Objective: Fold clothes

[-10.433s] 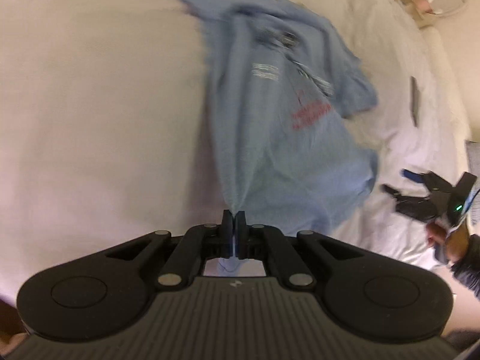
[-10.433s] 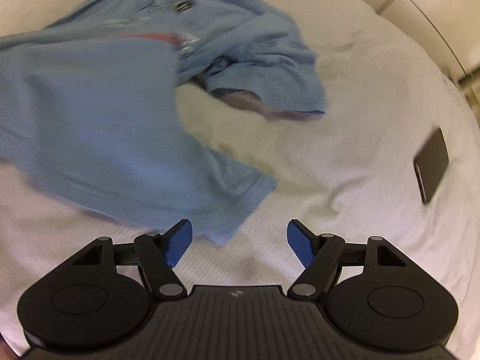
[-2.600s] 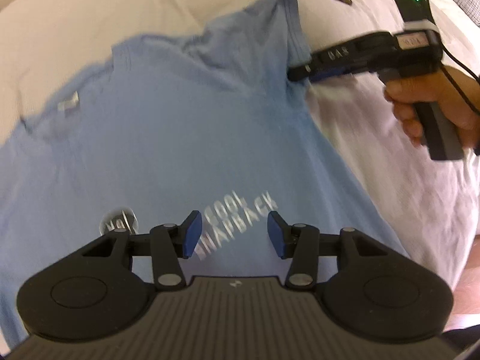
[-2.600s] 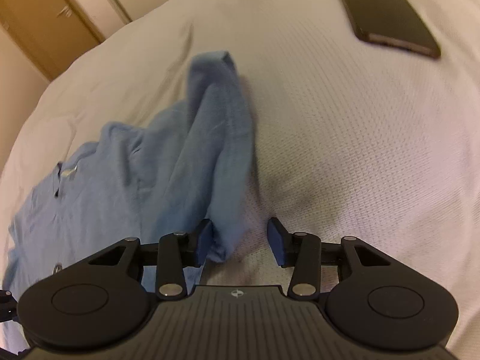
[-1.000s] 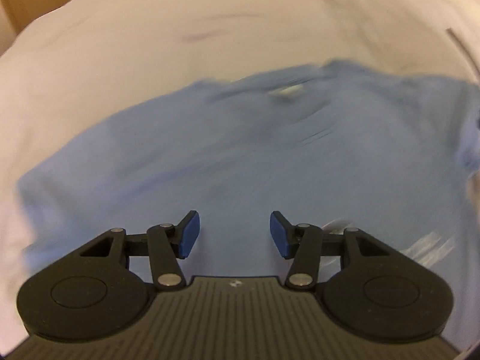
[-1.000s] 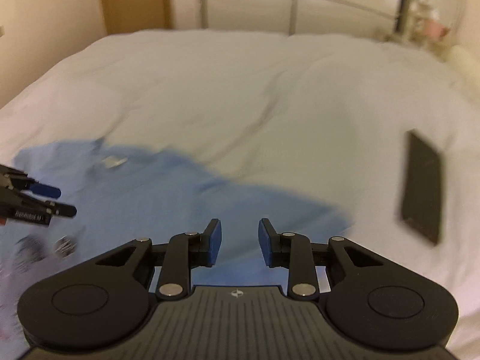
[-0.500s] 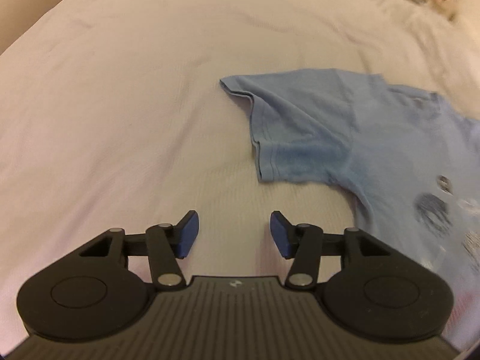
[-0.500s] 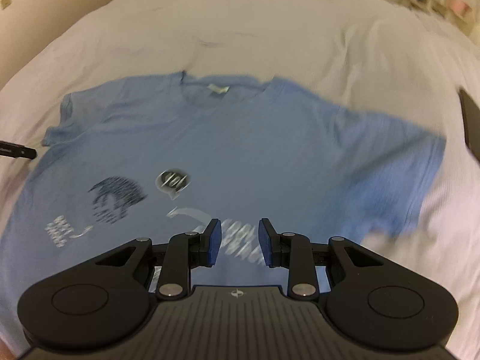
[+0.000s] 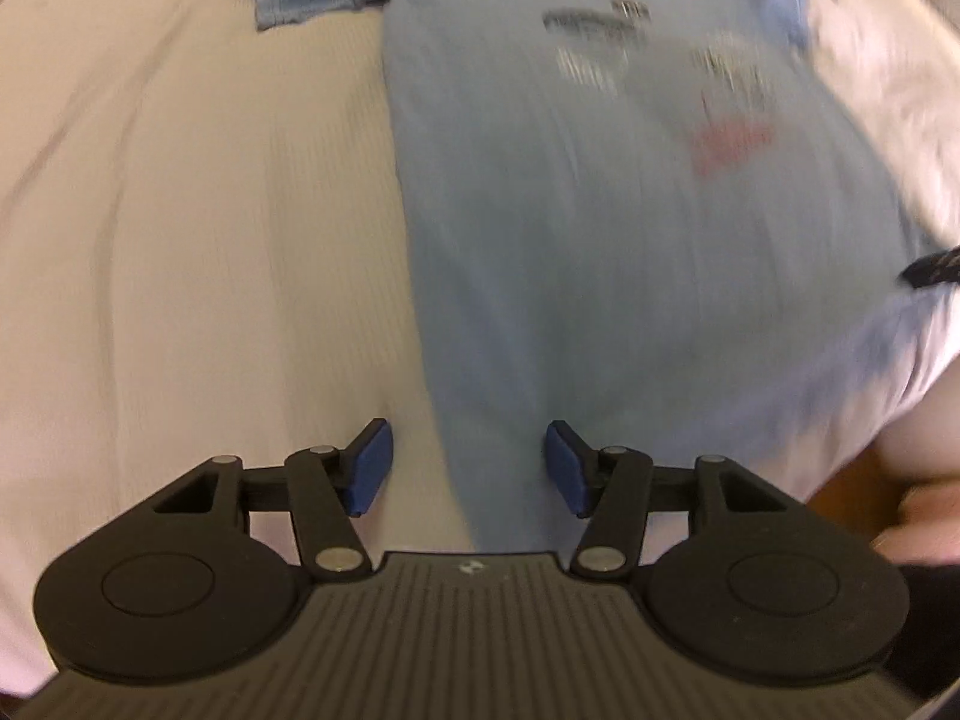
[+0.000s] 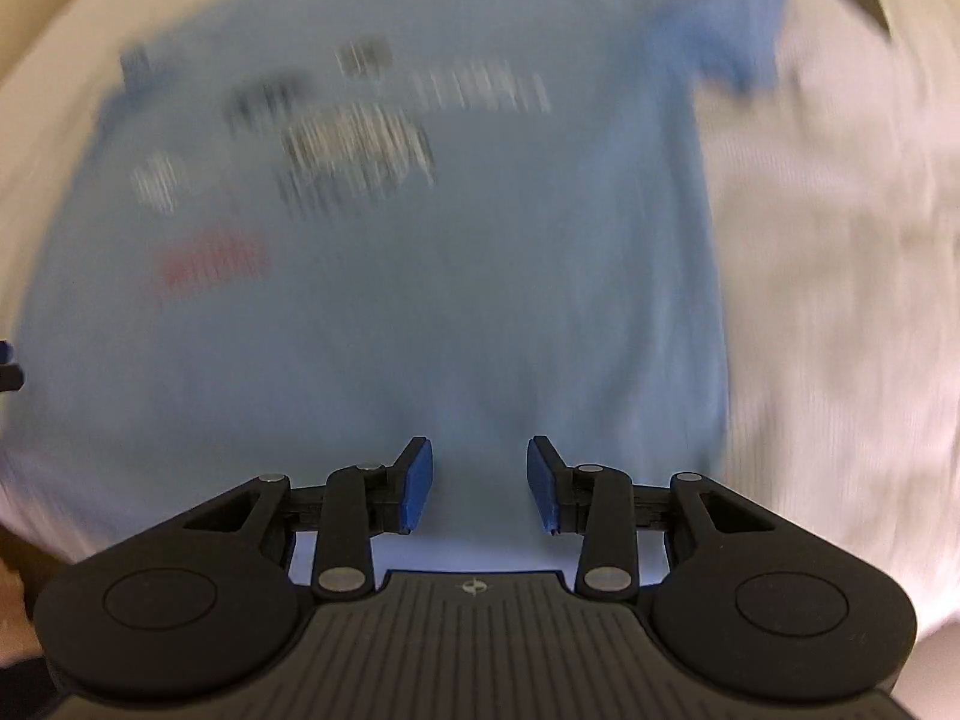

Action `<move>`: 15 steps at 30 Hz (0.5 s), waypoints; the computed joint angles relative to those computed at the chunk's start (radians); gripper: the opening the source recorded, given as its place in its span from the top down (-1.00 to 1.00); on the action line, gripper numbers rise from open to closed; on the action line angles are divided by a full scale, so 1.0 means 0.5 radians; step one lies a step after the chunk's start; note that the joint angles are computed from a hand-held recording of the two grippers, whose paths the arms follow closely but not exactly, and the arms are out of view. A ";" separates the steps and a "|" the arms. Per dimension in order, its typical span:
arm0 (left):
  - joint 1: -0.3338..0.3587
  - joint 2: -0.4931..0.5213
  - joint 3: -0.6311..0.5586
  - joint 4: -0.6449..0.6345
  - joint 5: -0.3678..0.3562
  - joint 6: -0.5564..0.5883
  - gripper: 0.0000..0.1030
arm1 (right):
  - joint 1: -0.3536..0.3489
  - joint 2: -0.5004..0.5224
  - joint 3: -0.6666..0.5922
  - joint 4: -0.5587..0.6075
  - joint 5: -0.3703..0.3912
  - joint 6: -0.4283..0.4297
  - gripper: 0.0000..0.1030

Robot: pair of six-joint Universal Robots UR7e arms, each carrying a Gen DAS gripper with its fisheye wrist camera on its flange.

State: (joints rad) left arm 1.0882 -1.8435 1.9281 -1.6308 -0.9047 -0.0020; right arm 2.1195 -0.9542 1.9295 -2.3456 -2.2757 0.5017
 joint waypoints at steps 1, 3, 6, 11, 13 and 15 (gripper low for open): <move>-0.049 -0.043 0.013 0.093 0.047 -0.074 0.00 | -0.001 -0.058 0.083 0.003 0.015 0.046 0.27; -0.146 -0.101 0.014 0.274 0.125 -0.216 0.00 | 0.012 -0.185 0.226 0.040 0.045 0.111 0.27; -0.296 -0.166 0.023 0.457 0.208 -0.366 0.00 | 0.066 -0.371 0.385 0.117 0.027 0.149 0.27; -0.424 -0.161 0.090 0.411 0.239 -0.543 -0.04 | 0.089 -0.664 0.641 -0.262 -0.052 0.062 0.15; -0.432 -0.126 0.136 0.322 0.243 -0.583 -0.04 | 0.033 -0.700 0.727 -0.553 -0.054 -0.038 0.07; -0.427 -0.118 0.163 0.261 0.234 -0.610 -0.04 | -0.071 -0.722 0.788 -0.756 0.041 -0.114 0.07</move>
